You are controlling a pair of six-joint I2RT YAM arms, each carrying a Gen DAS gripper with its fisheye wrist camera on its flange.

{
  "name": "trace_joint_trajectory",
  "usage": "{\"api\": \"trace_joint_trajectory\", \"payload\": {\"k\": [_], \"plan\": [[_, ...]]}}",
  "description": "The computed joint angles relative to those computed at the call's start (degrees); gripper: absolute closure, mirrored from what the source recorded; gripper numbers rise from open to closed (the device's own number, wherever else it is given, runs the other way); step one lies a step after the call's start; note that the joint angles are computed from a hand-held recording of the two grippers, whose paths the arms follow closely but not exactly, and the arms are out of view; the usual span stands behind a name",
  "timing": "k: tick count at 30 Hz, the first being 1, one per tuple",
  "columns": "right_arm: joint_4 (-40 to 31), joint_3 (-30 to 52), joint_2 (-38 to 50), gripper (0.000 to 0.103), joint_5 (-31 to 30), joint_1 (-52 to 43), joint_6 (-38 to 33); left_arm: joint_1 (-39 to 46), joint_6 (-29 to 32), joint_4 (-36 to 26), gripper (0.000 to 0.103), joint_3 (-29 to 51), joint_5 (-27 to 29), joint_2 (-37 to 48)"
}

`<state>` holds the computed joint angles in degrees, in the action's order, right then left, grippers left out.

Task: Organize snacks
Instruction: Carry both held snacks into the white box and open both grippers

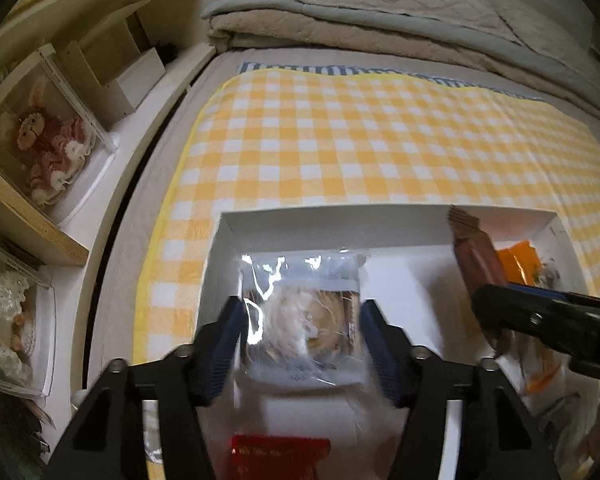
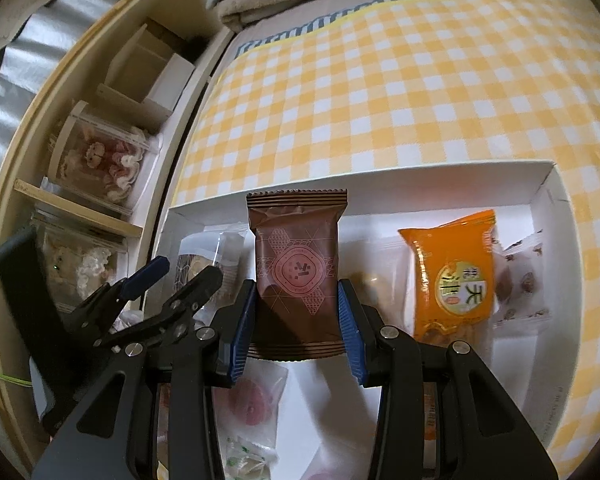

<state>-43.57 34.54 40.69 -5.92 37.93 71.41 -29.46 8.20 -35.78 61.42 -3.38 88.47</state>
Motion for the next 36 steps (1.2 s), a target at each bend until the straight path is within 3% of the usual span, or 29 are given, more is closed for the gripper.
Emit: {"api": "trace_joint_trajectory", "payload": {"k": [13,22,28,33,36], "plan": [[4.91,-0.45,3.66,0.062,-1.64,-0.36,1.33,1.15,2.45,-11.36,0.066,4.40,2.52,-1.15],[7.35,-1.27,3.72,0.063,-2.13,-0.66,3.70,2.64,-2.21,-6.08,0.071,4.72,3.67,1.21],[10.31,-0.90,5.36,0.062,-3.33,-1.02,1.88,3.66,-1.63,-5.53,0.071,2.82,4.98,-1.03],[14.08,-2.51,6.43,0.050,-8.02,-4.14,4.70,4.10,-0.75,-5.97,0.071,1.44,5.29,-3.60],[12.24,-2.48,5.69,0.049,-8.22,-4.90,3.41,4.13,-0.79,-6.15,0.071,1.17,5.23,-4.02]]}}
